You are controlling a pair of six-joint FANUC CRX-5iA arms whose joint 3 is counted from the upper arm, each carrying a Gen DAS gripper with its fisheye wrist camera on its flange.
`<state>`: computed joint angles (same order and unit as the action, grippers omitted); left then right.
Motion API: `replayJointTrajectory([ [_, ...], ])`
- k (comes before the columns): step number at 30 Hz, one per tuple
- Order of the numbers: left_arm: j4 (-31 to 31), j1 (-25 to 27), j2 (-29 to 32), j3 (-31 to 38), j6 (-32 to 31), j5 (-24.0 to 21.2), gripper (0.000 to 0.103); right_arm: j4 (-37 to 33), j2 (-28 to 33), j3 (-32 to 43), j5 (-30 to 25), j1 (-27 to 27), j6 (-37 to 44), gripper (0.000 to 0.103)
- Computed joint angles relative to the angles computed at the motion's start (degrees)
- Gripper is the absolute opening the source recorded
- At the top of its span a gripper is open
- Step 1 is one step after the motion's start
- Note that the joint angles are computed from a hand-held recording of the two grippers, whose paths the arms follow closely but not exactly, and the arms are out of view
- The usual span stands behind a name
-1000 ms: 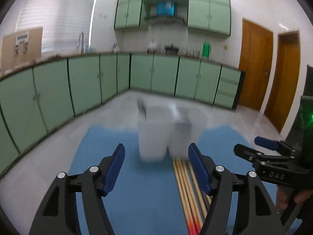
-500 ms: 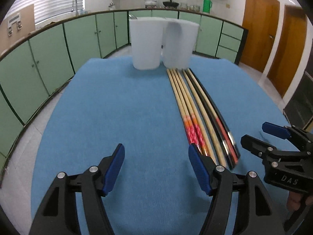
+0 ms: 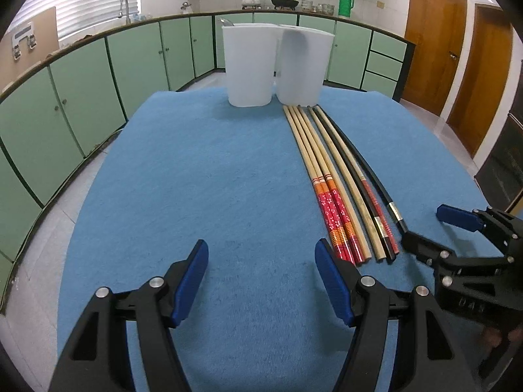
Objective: Organize utensils
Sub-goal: 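Grasp a black chopstick with the right tool while the left tool grasps a red chopstick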
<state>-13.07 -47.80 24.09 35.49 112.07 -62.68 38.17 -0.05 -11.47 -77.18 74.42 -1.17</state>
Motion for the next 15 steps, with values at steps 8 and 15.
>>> replayJointTrajectory([
  [8, 1.9, -0.2, -1.0, -1.6, -1.1, 1.3, 0.069, 0.8, -1.4, -1.7, 2.5, 0.3, -2.1, 0.052],
  [15, 3.5, -0.7, 0.7, 0.1, -3.8, 0.1, 0.071, 1.6, -1.4, -2.0, 4.0, 0.0, -1.4, 0.010],
])
